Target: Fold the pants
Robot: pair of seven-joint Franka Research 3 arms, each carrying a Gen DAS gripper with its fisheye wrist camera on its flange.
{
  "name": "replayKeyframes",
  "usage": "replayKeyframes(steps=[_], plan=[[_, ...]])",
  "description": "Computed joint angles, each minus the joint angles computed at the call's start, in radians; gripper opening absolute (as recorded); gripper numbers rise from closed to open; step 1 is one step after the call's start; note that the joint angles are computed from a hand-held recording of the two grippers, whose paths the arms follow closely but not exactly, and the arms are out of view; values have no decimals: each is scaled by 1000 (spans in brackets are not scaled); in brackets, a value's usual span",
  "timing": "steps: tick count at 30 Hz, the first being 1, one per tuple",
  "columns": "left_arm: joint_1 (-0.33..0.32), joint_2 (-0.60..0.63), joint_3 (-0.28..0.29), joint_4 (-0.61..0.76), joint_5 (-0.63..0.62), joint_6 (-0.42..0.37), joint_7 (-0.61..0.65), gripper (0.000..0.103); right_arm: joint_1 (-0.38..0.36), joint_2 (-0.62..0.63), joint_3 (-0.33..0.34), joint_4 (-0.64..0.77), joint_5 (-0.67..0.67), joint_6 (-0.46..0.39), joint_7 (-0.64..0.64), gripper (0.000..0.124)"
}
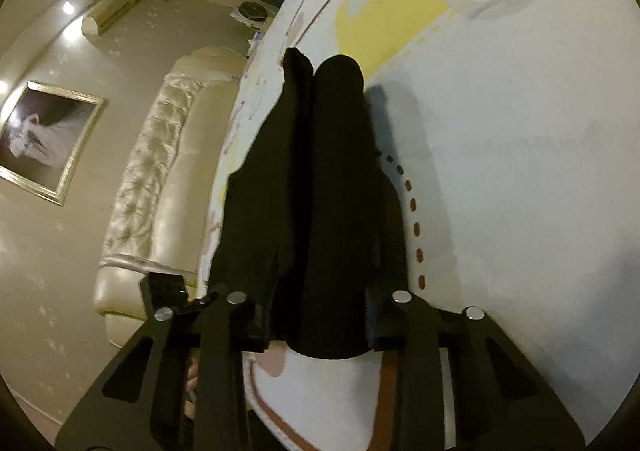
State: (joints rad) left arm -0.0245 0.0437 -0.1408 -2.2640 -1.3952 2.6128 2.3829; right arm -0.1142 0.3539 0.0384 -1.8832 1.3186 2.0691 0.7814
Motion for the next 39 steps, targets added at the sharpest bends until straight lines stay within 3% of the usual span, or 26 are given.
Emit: replayKeyframes(steps=[14, 28, 34, 39], plan=[[-52, -101, 4, -95, 77, 69, -89, 38, 5, -97, -28, -122, 16, -32, -46, 29], [-70, -91, 5, -119, -107, 99, 102, 39, 9, -110, -49, -183, 74, -61, -92, 29], [-77, -111, 4, -150, -152, 115, 164, 45, 7, -109, -52, -187, 86, -64, -93, 29], [-80, -108, 1, -150, -125, 143, 159, 56, 4, -106, -52, -189, 104, -62, -92, 30]])
